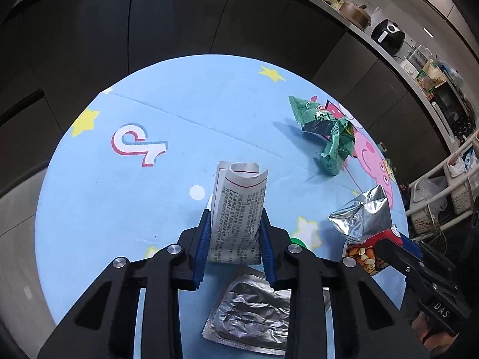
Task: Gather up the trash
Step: 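Carry the paper packet and red snack bag to the white bucket and release both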
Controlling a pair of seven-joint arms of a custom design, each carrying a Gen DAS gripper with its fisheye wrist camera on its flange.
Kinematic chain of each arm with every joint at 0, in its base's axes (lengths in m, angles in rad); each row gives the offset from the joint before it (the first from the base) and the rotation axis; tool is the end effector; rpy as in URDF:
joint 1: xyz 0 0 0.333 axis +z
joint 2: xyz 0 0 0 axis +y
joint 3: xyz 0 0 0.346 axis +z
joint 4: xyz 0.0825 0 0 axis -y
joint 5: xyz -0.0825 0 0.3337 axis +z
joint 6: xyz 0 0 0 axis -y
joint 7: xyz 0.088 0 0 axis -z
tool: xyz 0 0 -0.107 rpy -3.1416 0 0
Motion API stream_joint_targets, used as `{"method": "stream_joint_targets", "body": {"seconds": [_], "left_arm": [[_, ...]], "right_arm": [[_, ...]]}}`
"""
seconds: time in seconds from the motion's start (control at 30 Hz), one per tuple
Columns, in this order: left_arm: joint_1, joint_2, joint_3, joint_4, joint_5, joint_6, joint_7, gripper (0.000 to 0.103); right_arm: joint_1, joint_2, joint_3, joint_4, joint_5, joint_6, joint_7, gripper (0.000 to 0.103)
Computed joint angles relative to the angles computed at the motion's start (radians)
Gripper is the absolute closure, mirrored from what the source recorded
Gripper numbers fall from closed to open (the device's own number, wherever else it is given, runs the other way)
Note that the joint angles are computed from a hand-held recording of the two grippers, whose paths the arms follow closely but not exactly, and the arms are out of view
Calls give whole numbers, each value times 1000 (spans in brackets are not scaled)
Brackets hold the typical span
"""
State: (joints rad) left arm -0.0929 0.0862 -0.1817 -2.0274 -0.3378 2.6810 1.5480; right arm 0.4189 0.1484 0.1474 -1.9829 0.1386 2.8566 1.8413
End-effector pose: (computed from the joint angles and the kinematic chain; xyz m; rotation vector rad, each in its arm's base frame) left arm 0.5532 -0.1416 0.5251 -2.0466 2.0196 -0.8857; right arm 0.5094 0.3086 0.5341 -1.8484 1.5619 -0.2043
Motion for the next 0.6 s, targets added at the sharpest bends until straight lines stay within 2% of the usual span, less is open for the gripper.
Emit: {"method": "stream_joint_targets", "body": {"seconds": [0.2,0.37,0.6], "left_arm": [[-20,-90,0,-46,6,56,-32,76],[-62,-167,-5,-73,4,103,-52,76],[-126,-204,-24,-44,55,113,-84,76]], "right_arm": [[-10,-65,5,-61,43,56,-29,73],[-12,-138,-2,-126,66,100,-49,73],[-27,-245,-21,-229,34,157,-6,73]]}}
